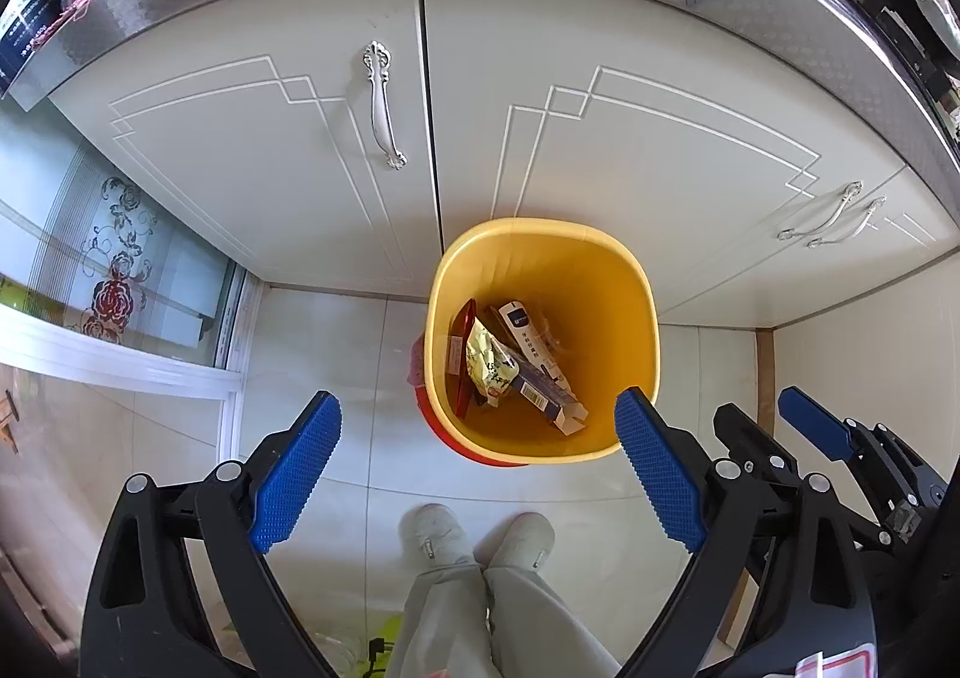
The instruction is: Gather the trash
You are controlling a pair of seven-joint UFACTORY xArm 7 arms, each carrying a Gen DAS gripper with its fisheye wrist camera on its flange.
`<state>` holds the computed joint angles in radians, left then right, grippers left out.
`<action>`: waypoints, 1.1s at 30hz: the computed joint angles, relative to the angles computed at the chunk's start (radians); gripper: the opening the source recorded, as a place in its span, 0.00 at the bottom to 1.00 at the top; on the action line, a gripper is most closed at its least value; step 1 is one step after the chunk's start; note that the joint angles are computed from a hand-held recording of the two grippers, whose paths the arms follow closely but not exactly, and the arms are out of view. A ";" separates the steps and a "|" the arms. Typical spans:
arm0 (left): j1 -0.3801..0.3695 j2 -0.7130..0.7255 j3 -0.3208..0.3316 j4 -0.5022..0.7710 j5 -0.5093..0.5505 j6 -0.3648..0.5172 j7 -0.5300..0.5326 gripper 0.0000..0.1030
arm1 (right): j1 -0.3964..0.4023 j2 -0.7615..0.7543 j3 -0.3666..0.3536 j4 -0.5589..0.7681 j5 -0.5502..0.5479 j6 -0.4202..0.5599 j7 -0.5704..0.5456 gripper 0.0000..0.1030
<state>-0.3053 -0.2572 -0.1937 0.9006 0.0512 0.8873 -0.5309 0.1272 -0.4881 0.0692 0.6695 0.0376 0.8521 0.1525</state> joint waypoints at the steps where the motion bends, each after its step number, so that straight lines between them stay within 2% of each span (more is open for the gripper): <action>1: 0.000 -0.002 0.001 -0.001 0.000 0.000 0.002 0.89 | 0.001 -0.002 0.001 -0.001 0.000 0.000 0.001 0.48; 23: 0.002 -0.006 0.004 -0.007 -0.006 -0.010 0.012 0.89 | -0.002 0.007 -0.004 0.004 0.001 -0.001 -0.012 0.49; 33: 0.001 -0.007 -0.002 -0.003 -0.001 -0.012 0.016 0.83 | -0.001 0.014 -0.003 0.006 0.000 -0.002 -0.021 0.49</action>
